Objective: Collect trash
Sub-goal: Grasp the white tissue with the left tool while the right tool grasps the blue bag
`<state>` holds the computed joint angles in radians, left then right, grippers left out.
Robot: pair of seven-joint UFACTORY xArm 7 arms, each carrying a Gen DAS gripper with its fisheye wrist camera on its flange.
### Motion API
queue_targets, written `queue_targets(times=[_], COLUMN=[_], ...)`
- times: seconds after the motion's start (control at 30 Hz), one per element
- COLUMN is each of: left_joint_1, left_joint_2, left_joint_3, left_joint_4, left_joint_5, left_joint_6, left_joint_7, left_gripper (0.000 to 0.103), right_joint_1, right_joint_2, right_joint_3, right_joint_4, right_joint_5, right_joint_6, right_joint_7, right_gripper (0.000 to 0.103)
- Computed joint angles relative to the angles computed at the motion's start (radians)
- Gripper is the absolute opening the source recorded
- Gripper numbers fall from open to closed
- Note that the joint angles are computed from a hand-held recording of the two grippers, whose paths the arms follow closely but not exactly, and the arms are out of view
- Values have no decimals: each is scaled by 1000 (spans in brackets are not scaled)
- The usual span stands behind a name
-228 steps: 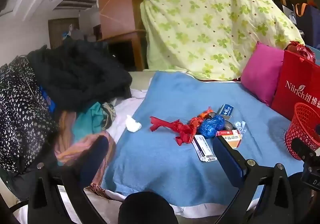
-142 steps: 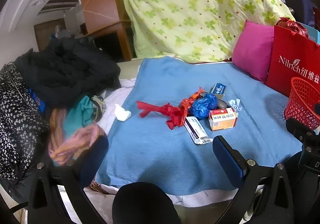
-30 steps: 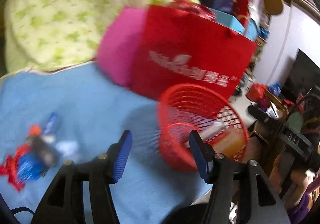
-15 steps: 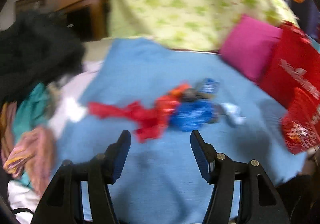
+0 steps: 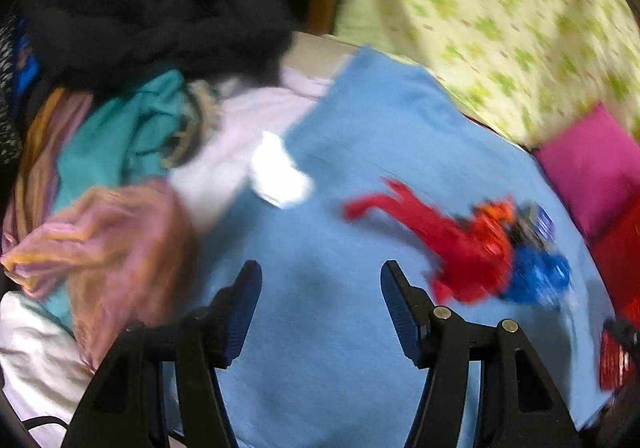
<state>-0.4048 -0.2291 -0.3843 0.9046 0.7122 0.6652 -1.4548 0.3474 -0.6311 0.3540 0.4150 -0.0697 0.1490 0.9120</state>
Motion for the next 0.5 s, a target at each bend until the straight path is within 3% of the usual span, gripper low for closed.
queue_targets(times=[0.13,0.27,0.4,0.47,0.5], left_joint_1=[40,81,106,106,103], left_joint_2=[-7,15,49,88,112], left_joint_3=[37,71,75,81,88], left_joint_4=[1,24,62,93,109], left_joint_5=[18,-13,17,37,48], left_joint_6=[26,42,80,89,87], left_joint_7=[18,23,-57,-94,-113], left_gripper=[63,63,63,67,68], right_joint_1=[11,-90,-267,-293,-290], right_joint_2=[124,243,373,477,502], right_joint_3=[-16,74,226,257,259], right_joint_4=[63,188,334,422,449], right_joint_5=[18,-24,-189,-278,-311], right_joint_6=[-93,-70,16,82,120], right_joint_7=[-9,43,209,253,265], right_gripper=[84,84,84,80,72])
